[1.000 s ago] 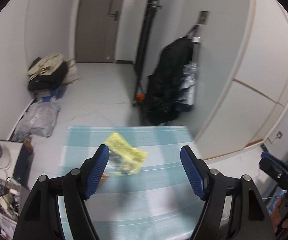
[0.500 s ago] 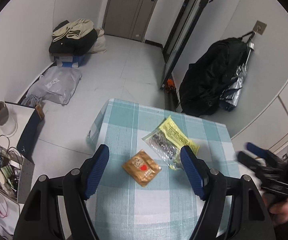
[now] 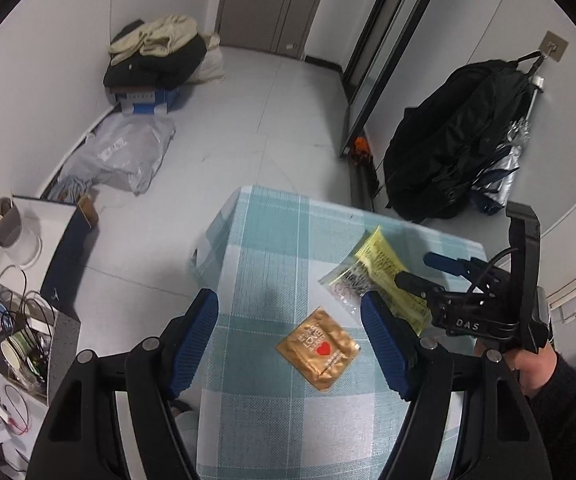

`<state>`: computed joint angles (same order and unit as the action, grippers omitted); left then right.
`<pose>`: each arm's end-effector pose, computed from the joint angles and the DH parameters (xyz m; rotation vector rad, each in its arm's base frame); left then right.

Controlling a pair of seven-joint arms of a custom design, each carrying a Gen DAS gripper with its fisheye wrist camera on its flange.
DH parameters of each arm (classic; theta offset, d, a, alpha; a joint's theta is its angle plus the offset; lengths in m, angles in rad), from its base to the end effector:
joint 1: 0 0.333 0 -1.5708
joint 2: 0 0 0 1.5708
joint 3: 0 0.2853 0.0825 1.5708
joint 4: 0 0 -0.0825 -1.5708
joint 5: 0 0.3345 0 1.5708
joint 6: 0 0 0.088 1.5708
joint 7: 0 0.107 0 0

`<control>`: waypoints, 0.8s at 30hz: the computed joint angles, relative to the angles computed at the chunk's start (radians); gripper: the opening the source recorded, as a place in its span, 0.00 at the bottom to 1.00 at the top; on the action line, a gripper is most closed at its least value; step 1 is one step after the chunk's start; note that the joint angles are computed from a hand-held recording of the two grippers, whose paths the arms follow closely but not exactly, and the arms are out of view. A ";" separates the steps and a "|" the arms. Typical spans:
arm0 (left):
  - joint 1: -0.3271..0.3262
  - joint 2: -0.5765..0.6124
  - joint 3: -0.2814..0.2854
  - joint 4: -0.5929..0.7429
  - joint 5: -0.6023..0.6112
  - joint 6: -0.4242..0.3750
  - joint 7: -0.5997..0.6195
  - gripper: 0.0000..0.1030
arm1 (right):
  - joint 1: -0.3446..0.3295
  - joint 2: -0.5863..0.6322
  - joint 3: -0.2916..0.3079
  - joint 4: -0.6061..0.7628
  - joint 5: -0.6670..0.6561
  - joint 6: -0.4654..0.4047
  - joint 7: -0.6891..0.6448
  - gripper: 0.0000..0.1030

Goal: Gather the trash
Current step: 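Grasp the second yellow-and-clear wrapper with the right gripper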

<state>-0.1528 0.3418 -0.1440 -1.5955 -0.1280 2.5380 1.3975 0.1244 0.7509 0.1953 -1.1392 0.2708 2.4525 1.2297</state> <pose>0.6236 -0.1754 0.4945 -1.9810 2.0158 -0.8606 0.7062 0.1818 0.4212 -2.0844 1.3672 -0.2155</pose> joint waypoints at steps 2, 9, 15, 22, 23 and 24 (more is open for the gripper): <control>0.001 0.015 0.003 0.019 0.000 -0.026 -0.007 0.69 | 0.005 0.032 -0.001 0.050 -0.007 -0.043 0.001 0.60; 0.005 0.066 -0.001 0.092 -0.021 -0.112 -0.031 0.69 | 0.032 0.073 -0.033 0.123 -0.049 -0.102 0.041 0.22; -0.004 0.096 -0.003 0.128 -0.017 -0.167 -0.040 0.69 | 0.004 0.068 -0.022 0.126 -0.023 -0.126 0.038 0.07; -0.041 0.135 0.001 0.167 0.028 -0.239 -0.052 0.69 | -0.043 -0.030 -0.004 -0.016 0.050 -0.017 0.026 0.06; -0.045 0.140 0.004 0.173 0.037 -0.246 -0.058 0.69 | -0.050 -0.044 -0.001 -0.037 0.060 -0.001 0.024 0.06; -0.047 0.144 0.004 0.179 0.041 -0.251 -0.059 0.69 | -0.054 -0.055 -0.002 -0.051 0.065 0.011 0.023 0.06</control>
